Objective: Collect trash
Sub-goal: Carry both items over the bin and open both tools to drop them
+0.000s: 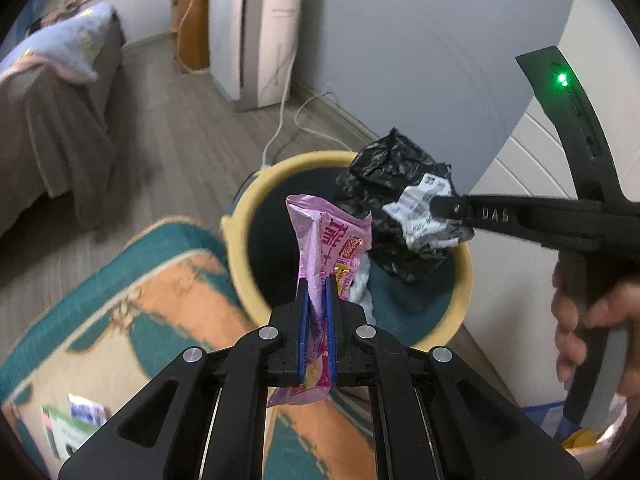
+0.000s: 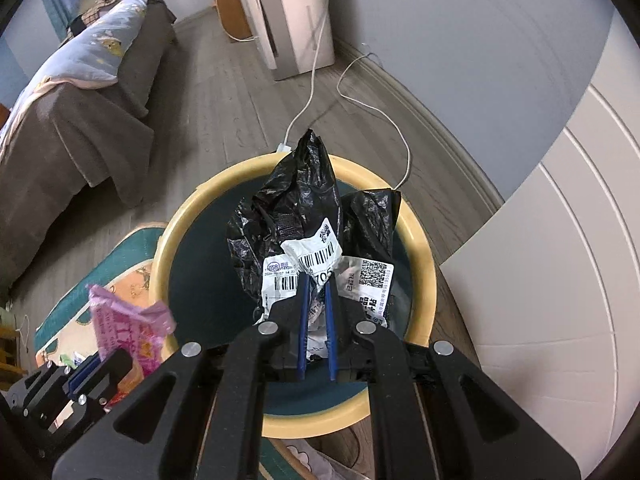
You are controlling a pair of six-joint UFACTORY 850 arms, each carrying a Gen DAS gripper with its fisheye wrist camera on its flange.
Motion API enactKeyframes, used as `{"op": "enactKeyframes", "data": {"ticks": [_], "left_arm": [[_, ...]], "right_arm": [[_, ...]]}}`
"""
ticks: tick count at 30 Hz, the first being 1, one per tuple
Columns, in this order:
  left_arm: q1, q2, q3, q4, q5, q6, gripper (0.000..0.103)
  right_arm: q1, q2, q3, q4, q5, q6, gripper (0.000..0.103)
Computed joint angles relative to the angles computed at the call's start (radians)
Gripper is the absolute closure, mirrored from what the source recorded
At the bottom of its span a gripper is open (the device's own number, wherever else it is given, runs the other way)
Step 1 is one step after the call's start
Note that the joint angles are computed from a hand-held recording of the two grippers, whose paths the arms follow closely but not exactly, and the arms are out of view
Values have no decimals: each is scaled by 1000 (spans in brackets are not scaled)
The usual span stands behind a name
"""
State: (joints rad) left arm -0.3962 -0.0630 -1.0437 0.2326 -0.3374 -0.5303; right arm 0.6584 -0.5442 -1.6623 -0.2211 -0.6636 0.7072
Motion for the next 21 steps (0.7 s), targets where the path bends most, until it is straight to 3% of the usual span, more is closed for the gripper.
{"op": "enactKeyframes", "data": {"ticks": [1,2,3,4,5,7,9,11,13,14,21], "left_arm": [[-2,-6,-8,13,6,-7,90],[3,-11,-16,9,10,1,77],[2,-10,-17,31,16,-22,56],[2,-2,-9,69,36,-65,48],[1,2,-4,85,46,-83,42],[6,17,9,84,50,-90,38],[8,33,25,131,44,-149,25],[10,58,47,194,42,-221,16],[16,94,77,243,33,-277,12],[22,119,97,251,27,-287,11],[73,317,210,335,-75,-382,9]], "right_arm": [[-2,3,4,2,3,1,95],[-4,6,7,4,4,3,95],[-6,7,7,5,6,7,95],[-9,10,10,6,10,14,92],[-8,3,1,9,10,18,82],[-8,5,5,20,21,17,66],[-6,3,1,25,27,17,53],[0,4,-2,25,35,17,31],[10,8,-6,16,51,18,13],[14,9,-10,11,55,17,9],[71,2,-59,-64,28,22,6]]}}
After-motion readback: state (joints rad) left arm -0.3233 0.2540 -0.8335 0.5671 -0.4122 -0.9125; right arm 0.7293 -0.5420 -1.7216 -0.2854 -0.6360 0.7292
